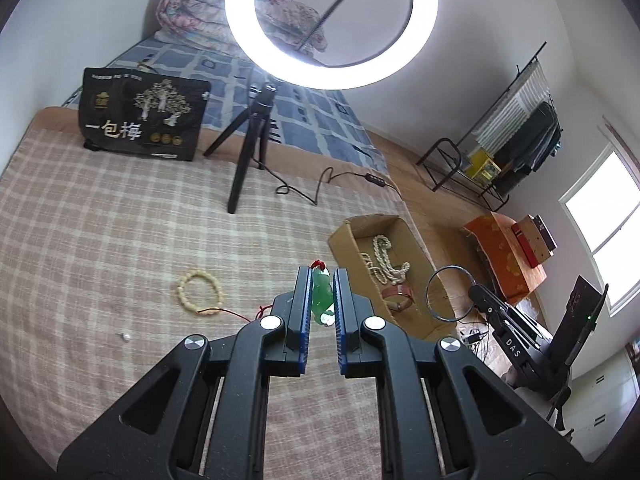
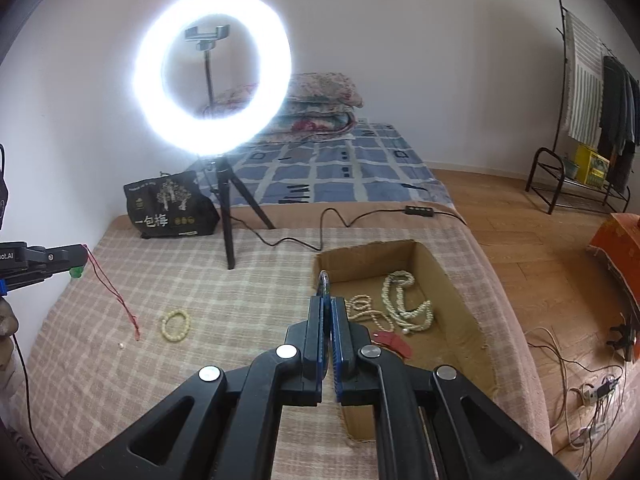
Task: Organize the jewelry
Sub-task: 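Carry the jade pendant with left tool and bangle with right tool over the box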
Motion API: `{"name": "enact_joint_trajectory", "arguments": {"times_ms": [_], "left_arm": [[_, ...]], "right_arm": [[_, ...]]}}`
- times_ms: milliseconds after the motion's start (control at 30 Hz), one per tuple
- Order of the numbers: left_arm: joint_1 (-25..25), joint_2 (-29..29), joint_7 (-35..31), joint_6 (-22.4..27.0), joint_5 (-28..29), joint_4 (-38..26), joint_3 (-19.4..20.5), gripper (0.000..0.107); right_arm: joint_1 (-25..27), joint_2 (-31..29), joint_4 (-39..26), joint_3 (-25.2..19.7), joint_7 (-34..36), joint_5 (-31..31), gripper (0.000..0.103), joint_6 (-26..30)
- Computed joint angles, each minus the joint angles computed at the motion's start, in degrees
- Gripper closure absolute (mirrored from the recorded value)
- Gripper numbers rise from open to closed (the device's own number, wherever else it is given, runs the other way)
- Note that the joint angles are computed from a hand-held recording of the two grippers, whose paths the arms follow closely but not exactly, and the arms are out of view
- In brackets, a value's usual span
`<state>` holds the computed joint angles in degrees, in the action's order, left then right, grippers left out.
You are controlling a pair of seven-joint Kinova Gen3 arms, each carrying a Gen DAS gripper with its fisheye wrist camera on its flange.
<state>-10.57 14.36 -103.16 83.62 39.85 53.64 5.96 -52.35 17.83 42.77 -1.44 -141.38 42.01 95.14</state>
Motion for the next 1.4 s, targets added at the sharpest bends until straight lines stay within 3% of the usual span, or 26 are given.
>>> {"name": "enact_joint_trajectory", "arguments": {"times_ms": [367, 667, 1067, 1400], "left_arm": [[5.47, 1.36, 2.1, -0.29, -2.34, -2.89, 2.21, 0.099], [11.61, 2.05, 3.58, -0.56, -3.61, -5.05, 4.4, 0.099], [21.14, 4.36, 9.12, -2.64, -6.66, -5.43, 6.44, 0.099], [25.55, 7.41, 13.06, -4.05, -10.02, -5.68, 6.83, 0.099]], "right_arm": [[4.28, -5.06, 7.88, -2.19, -4.67, 0.32, 0.102, 0.61], [10.06, -8.63, 14.04, -4.87, -8.42, -2.05, 0.102, -2.23], [16.94, -11.58, 20.1, -6.56, -10.22, -5.43, 0.102, -8.69], [21.7, -13.17, 24.34, -6.74, -11.64, -8.81, 0.102, -14.64]]}}
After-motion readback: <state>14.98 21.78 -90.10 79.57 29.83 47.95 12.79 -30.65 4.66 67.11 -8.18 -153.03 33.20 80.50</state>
